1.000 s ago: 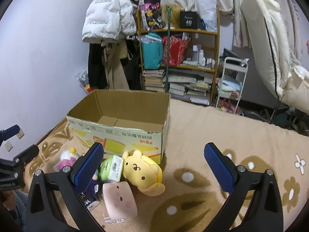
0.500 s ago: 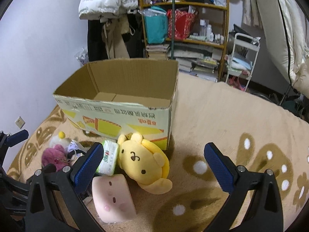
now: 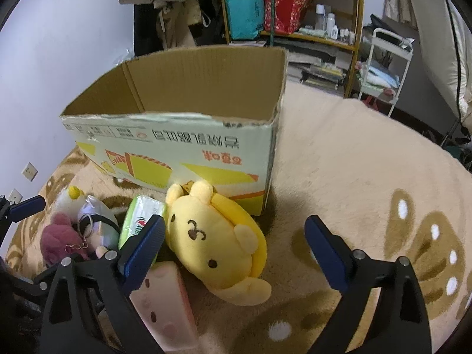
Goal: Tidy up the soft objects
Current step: 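Grasp the pink plush bear with the left tool while the right tool grasps the yellow plush dog, then carry both plushes over the cardboard box and open both tools to drop them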
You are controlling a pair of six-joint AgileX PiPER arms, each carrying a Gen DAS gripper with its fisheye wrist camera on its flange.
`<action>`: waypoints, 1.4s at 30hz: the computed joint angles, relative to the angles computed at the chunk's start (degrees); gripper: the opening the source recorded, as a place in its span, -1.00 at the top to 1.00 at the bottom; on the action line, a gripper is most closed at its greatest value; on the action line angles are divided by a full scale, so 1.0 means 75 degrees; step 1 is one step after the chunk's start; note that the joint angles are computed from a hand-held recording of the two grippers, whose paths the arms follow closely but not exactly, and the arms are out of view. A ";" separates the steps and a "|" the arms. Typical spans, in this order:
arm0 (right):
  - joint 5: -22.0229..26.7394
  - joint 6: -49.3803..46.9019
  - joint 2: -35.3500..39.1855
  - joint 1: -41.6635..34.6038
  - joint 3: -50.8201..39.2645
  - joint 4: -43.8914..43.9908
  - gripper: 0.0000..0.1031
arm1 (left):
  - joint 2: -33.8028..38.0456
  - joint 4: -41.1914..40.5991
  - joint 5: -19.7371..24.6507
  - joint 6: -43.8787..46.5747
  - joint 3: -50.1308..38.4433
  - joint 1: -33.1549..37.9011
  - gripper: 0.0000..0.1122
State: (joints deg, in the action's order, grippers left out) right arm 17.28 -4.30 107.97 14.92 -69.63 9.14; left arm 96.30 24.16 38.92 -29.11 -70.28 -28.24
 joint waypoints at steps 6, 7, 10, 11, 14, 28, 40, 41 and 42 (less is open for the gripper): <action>0.0410 -0.0545 0.0405 0.0004 -0.0376 0.0508 -0.77 | 0.0087 -0.1343 -0.0086 0.1112 -0.0085 0.0293 -0.27; 0.0477 -0.0709 0.0442 -0.0001 -0.0416 0.0673 -0.72 | 0.0090 -0.1742 -0.0099 0.1444 -0.0091 0.0380 -0.15; 0.0611 -0.1256 0.0481 -0.0043 -0.0455 0.1236 -0.55 | 0.0066 -0.1981 -0.0136 0.1590 -0.0058 0.0459 -0.07; 0.0677 -0.1421 0.0488 -0.0076 -0.0478 0.1445 -0.53 | 0.0058 -0.2036 -0.0148 0.1618 -0.0044 0.0486 -0.05; 0.0816 -0.1772 0.0514 -0.0105 -0.0518 0.1831 -0.28 | 0.0033 -0.2078 -0.0123 0.1542 -0.0040 0.0529 -0.02; 0.0761 -0.0984 -0.0111 -0.0052 -0.0037 0.1167 -0.07 | -0.0495 -0.0686 -0.0242 0.0012 0.0268 0.0408 0.01; -0.0333 -0.1557 -0.1787 -0.0168 0.1352 0.2120 -0.06 | -0.1183 0.0818 -0.0367 -0.1495 0.0629 0.0206 0.01; -0.0420 -0.1537 -0.1919 -0.0152 0.1434 0.2112 -0.06 | -0.1253 0.0979 -0.0369 -0.1652 0.0656 0.0184 0.01; -0.0545 -0.1458 -0.2093 -0.0119 0.1554 0.2048 -0.06 | -0.1307 0.1109 -0.0384 -0.1772 0.0693 0.0172 0.01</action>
State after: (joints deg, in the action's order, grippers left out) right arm 13.19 -15.23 92.27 14.03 -57.97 24.50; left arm 86.49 32.47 36.04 -42.40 -65.09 -26.95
